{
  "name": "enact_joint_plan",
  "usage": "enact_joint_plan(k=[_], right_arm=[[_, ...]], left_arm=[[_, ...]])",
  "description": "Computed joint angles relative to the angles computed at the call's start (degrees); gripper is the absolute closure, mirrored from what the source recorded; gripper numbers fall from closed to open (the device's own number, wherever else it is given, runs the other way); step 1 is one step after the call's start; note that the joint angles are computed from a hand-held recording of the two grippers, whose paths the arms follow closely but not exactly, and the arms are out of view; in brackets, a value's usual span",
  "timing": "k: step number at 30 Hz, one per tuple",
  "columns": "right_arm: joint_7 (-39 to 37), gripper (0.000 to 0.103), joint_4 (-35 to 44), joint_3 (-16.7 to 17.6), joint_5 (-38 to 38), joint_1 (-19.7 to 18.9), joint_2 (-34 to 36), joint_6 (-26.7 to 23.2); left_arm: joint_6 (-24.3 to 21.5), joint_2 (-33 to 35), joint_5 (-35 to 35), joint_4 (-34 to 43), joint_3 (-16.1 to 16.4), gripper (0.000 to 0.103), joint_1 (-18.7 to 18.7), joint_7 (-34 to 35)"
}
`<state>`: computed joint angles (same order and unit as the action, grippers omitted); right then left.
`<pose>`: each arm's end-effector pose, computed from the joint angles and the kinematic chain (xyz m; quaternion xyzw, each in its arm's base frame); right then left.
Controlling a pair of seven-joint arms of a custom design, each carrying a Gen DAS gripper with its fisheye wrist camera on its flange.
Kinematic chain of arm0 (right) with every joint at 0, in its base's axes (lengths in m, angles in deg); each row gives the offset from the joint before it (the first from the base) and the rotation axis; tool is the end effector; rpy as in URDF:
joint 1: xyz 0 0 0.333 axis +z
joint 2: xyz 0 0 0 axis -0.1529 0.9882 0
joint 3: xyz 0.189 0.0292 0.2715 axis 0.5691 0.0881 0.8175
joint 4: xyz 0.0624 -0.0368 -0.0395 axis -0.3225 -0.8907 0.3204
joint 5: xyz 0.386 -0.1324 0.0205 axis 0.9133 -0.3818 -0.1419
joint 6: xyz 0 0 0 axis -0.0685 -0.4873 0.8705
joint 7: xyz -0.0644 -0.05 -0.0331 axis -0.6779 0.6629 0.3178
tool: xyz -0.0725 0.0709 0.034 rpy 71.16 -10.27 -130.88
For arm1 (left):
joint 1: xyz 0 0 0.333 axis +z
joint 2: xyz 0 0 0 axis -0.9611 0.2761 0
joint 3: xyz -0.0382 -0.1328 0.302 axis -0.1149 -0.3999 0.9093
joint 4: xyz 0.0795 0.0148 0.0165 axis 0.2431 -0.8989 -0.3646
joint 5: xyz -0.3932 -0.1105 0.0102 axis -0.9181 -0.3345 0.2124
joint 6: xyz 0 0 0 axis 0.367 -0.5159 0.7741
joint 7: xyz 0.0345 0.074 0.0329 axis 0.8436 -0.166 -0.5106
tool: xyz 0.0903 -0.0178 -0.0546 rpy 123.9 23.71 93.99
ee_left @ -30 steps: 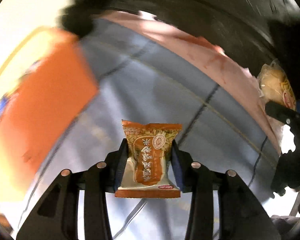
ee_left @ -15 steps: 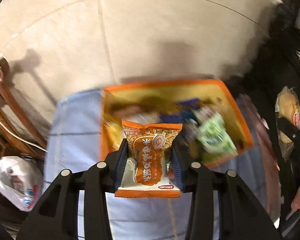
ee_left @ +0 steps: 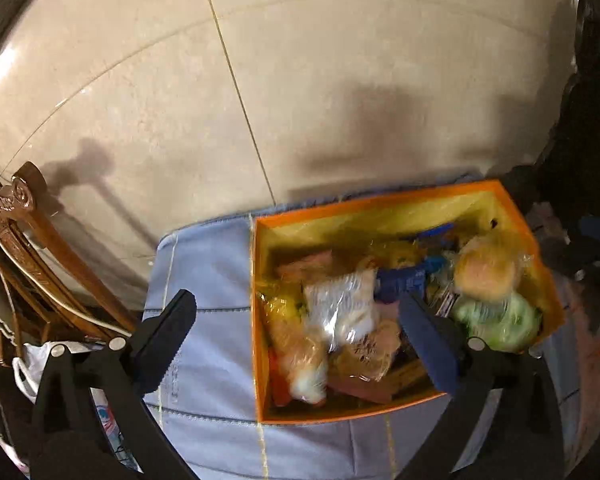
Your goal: Organize snacks
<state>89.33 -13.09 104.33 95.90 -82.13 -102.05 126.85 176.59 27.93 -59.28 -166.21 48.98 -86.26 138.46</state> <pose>0.4459 0.5029 0.6265 -0.5601 0.7628 -0.2239 0.2333 0.5870 -0.2648 0.6034 -0.4865 0.8073 -0.2232 0.2485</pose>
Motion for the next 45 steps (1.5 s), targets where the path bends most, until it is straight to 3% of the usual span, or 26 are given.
enact_joint_plan(k=[3, 7, 10, 17, 22, 30, 45], right_arm=[[1.1, 0.003, 0.87, -0.31, -1.43, 0.13, 0.07, -2.92], [1.84, 0.004, 4.63, -2.16, -4.18, 0.06, -1.91, -8.99], [3.73, 0.003, 1.87, -4.38, -3.19, 3.94, -3.75, -10.04], [9.26, 0.003, 0.37, -6.77, -5.26, 11.46, -4.74, -15.1], [14.04, 0.003, 1.84, -9.37, -7.39, 15.26, -5.18, -18.51], [16.22, 0.003, 5.39, -11.93, -9.53, 17.12, -4.87, -21.23], [16.72, 0.003, 3.47, -12.17, -9.31, 18.62, -5.72, -21.52]], left_arm=[[-2.39, 0.15, -3.25, -0.1, -0.22, 0.004, 0.18, 1.3], [0.5, -5.04, -9.49, -7.98, -0.08, 0.004, 0.49, 3.53], [1.82, -9.79, -16.19, -13.88, 0.77, 0.004, -0.36, 7.56], [3.79, -23.3, -15.86, -26.11, 2.19, 0.004, -2.56, 3.66], [3.11, -30.86, -17.09, -29.84, 3.81, 0.004, -4.91, 2.95], [2.56, -38.26, -19.69, -32.6, 6.26, 0.004, -9.65, 3.89], [2.96, -43.72, -14.1, -35.97, 4.82, 0.004, -8.64, 0.44]])
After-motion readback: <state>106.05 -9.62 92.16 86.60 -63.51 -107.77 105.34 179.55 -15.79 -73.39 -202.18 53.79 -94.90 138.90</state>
